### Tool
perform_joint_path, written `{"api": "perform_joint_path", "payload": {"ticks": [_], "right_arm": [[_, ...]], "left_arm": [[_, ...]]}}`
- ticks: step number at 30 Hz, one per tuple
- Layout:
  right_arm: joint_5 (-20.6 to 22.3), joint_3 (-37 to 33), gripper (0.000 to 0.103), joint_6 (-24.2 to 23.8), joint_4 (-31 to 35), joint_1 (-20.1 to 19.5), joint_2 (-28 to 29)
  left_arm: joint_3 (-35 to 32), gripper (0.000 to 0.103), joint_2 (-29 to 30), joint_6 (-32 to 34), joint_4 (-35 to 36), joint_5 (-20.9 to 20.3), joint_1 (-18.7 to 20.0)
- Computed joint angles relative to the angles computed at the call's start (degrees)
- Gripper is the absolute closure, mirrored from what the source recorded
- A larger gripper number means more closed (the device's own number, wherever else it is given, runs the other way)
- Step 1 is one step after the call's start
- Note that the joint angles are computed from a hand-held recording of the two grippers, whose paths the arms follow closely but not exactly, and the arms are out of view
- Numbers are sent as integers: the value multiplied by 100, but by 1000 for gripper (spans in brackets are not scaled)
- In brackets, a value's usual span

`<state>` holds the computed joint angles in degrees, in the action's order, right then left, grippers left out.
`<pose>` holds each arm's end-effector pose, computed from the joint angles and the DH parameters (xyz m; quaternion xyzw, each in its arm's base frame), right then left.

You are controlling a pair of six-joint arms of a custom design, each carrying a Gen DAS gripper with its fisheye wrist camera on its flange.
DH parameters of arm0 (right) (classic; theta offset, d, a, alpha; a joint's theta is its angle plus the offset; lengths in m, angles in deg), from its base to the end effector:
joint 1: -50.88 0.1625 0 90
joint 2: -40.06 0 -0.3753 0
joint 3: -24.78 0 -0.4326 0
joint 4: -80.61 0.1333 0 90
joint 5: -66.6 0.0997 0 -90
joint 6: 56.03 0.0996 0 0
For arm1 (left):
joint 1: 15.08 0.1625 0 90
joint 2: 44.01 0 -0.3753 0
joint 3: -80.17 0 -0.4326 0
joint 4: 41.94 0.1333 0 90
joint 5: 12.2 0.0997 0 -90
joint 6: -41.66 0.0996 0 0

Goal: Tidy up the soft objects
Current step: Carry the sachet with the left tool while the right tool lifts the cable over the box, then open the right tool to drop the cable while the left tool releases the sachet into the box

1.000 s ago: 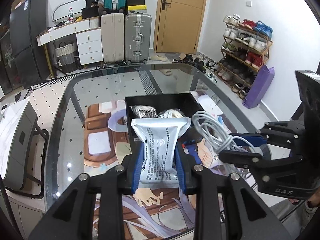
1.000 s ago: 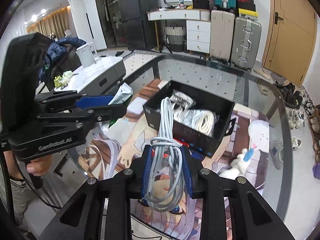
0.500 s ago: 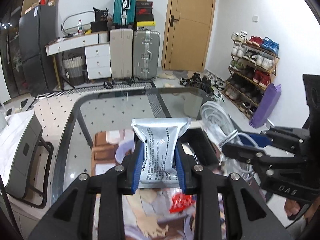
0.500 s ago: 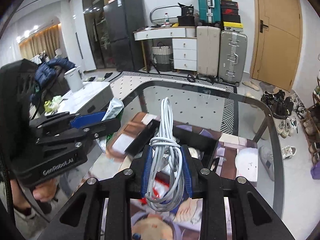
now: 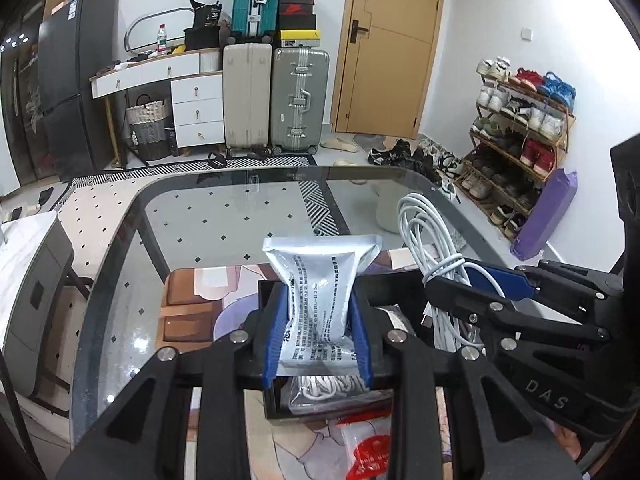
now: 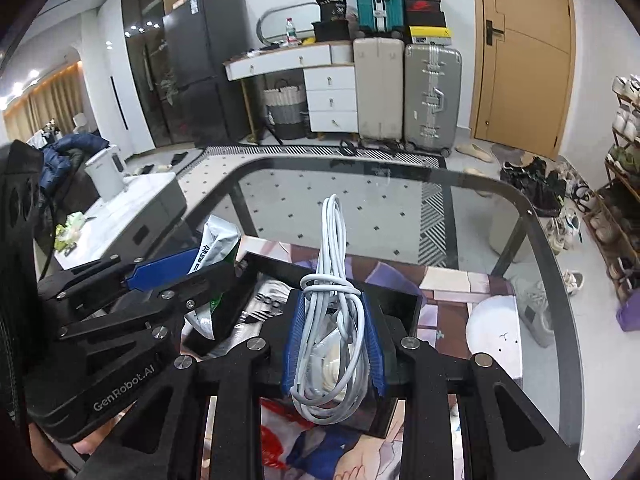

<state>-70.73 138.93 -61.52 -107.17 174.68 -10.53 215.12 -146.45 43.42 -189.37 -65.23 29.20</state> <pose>0.3566 -0.4247 0.0654 0.1831 -0.8641 0.3551 0.3061 -0.1572 -0.4231 0.2663 0.3102 0.8752 -0.3056 0.2105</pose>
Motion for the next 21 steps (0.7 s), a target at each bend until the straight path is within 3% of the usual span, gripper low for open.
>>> {"api": "perform_joint_path", "payload": {"ticks": [10,13,21], "right_arm": [[192,85,75,-119,-87,-367,172],[233,100,75,-158,-140,-404,175],[572,210,79,-306,-22,-372,-7]], "left_arm": [[-55,75,454,17,44,-100,206],[-158,74,518,-84,167,-350,405],[-177,74,522,-178,362,-306,437]]}}
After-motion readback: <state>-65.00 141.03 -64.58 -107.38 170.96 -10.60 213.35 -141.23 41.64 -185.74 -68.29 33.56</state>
